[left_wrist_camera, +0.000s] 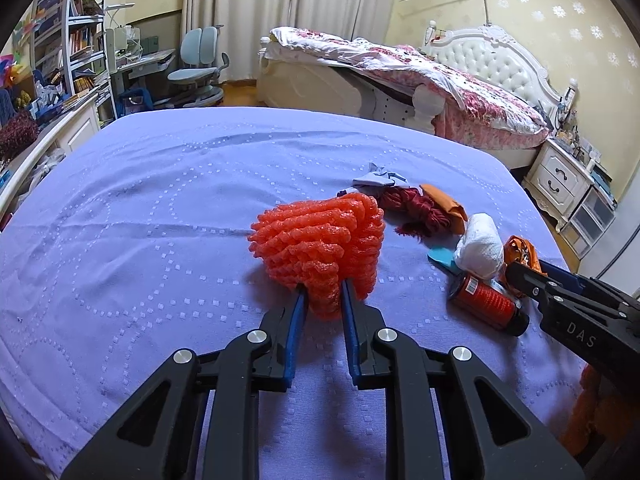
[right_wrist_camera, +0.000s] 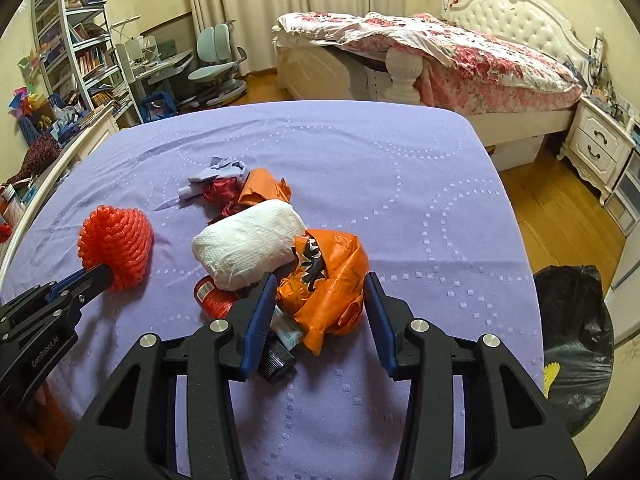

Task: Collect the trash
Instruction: 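Grasp the orange plastic bag with the right gripper while the left holds the red net, then carry the net and bag over the black bin and open both grippers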

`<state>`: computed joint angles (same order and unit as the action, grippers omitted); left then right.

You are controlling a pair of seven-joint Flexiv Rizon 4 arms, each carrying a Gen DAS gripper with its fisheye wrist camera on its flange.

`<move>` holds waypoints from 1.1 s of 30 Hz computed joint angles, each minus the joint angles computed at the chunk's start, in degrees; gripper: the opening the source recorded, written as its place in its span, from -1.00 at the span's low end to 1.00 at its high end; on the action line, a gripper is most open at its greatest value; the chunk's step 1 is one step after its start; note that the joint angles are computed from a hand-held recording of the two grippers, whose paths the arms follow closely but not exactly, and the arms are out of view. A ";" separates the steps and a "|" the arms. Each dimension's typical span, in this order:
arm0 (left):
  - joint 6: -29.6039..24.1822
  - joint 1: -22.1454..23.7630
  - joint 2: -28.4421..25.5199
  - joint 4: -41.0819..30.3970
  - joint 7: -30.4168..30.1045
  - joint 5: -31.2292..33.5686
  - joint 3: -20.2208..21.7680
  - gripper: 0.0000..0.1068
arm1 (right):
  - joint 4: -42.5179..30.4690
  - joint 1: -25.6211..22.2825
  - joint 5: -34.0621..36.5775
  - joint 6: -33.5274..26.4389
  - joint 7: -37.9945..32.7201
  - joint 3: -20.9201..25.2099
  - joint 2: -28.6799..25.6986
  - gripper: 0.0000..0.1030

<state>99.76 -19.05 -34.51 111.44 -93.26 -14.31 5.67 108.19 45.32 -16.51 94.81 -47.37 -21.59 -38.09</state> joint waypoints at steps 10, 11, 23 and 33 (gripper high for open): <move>2.41 1.41 1.21 1.46 0.41 0.50 -2.63 -0.66 | 4.65 5.97 4.87 4.33 -1.85 -6.61 0.94 -0.19; 2.64 1.50 1.36 1.59 0.43 0.47 -2.92 -0.66 | 5.29 6.88 5.70 4.66 -2.33 -7.55 1.07 -0.19; 4.34 1.41 2.08 1.27 2.11 1.32 -6.33 -0.66 | 12.03 15.28 16.04 7.63 -8.38 -16.60 2.78 -0.19; 3.28 -0.18 -0.23 -3.59 5.57 3.33 -10.21 -0.66 | 16.45 18.13 23.39 9.10 -10.60 -22.50 3.47 -0.18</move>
